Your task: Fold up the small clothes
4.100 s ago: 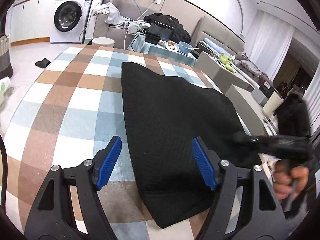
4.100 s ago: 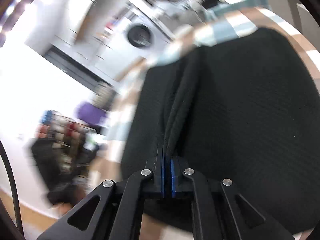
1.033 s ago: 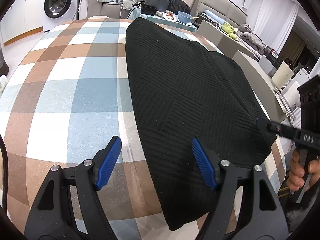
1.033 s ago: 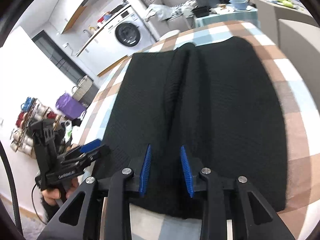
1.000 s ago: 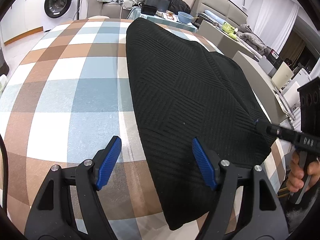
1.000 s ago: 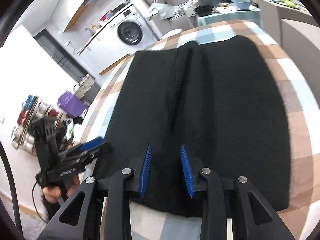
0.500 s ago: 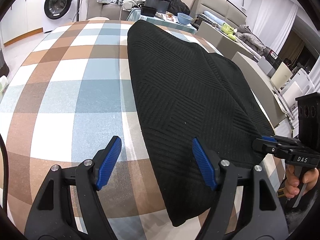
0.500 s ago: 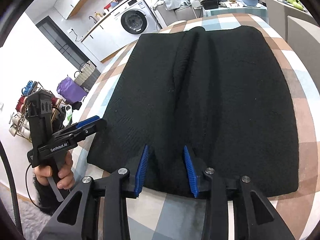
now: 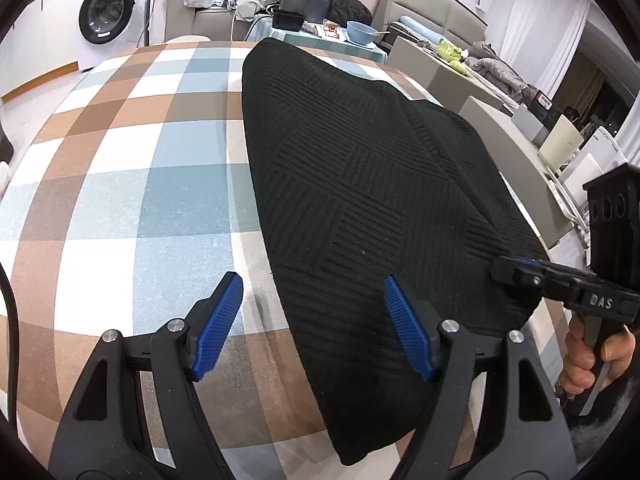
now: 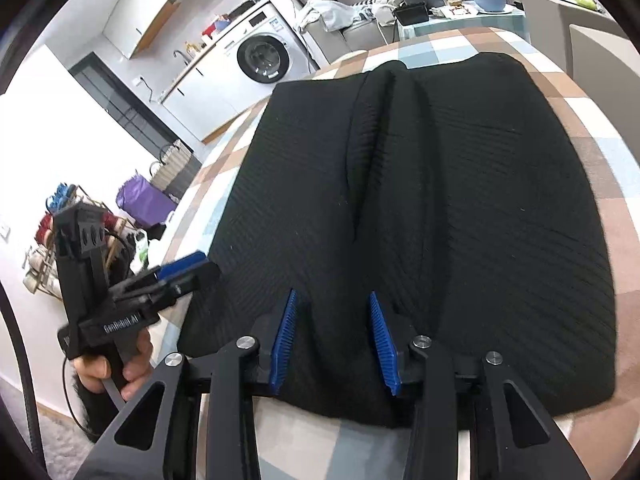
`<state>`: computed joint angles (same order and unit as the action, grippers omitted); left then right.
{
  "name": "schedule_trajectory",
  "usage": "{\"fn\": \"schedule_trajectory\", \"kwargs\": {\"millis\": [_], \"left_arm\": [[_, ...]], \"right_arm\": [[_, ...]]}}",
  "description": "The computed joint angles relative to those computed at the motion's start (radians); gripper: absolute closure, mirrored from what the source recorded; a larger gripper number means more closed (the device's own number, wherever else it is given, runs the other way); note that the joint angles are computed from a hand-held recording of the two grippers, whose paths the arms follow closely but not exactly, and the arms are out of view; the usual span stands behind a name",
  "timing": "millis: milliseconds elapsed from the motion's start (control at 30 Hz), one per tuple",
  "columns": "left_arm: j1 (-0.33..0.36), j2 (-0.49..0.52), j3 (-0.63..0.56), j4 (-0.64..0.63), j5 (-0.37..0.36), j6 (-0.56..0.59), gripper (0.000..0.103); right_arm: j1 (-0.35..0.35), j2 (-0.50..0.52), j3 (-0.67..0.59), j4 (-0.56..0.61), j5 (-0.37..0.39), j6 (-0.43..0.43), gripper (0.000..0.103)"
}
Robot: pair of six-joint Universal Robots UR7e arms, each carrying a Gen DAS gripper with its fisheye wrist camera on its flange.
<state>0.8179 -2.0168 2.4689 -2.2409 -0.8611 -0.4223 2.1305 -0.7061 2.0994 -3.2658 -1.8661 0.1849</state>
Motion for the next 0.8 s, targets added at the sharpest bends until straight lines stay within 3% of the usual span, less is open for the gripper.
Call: {"fn": "schedule_trajectory", "kwargs": {"millis": [33,100,167,200,267,333,433,600,733,800], "left_arm": [[0.002,0.003,0.000,-0.004,-0.002,0.001,0.032],[0.004,0.009,-0.003,-0.004,0.005,-0.006,0.032],[0.004,0.010,-0.003,-0.014,0.006,-0.008,0.032],[0.007,0.012,-0.003,-0.021,0.003,-0.004,0.032],[0.013,0.022,-0.005,-0.025,0.001,0.001,0.032],[0.017,0.030,-0.009,-0.022,-0.001,0.005,0.032],[0.014,0.033,-0.008,-0.022,-0.004,0.012,0.032],[0.023,0.053,-0.010,-0.043,-0.018,0.030,0.032],[0.020,0.055,-0.008,-0.050,-0.024,0.034,0.032],[0.017,0.057,-0.008,-0.047,-0.020,0.036,0.032]], "right_arm": [[-0.004,0.007,-0.005,-0.005,0.012,0.002,0.083],[0.005,0.021,-0.010,-0.049,0.010,-0.016,0.093],[0.010,0.016,0.013,-0.146,0.062,-0.059,0.094],[0.013,0.012,0.013,-0.131,0.062,-0.068,0.094],[0.019,0.012,-0.014,-0.013,-0.027,-0.034,0.093],[-0.002,0.008,-0.014,0.040,-0.013,0.009,0.090],[0.006,-0.017,0.018,0.015,-0.008,0.007,0.076],[0.014,-0.083,0.104,0.051,-0.007,0.016,0.076],[-0.003,-0.122,0.172,-0.063,0.033,0.049,0.073],[-0.011,-0.125,0.181,-0.097,0.014,0.072,0.073]]}}
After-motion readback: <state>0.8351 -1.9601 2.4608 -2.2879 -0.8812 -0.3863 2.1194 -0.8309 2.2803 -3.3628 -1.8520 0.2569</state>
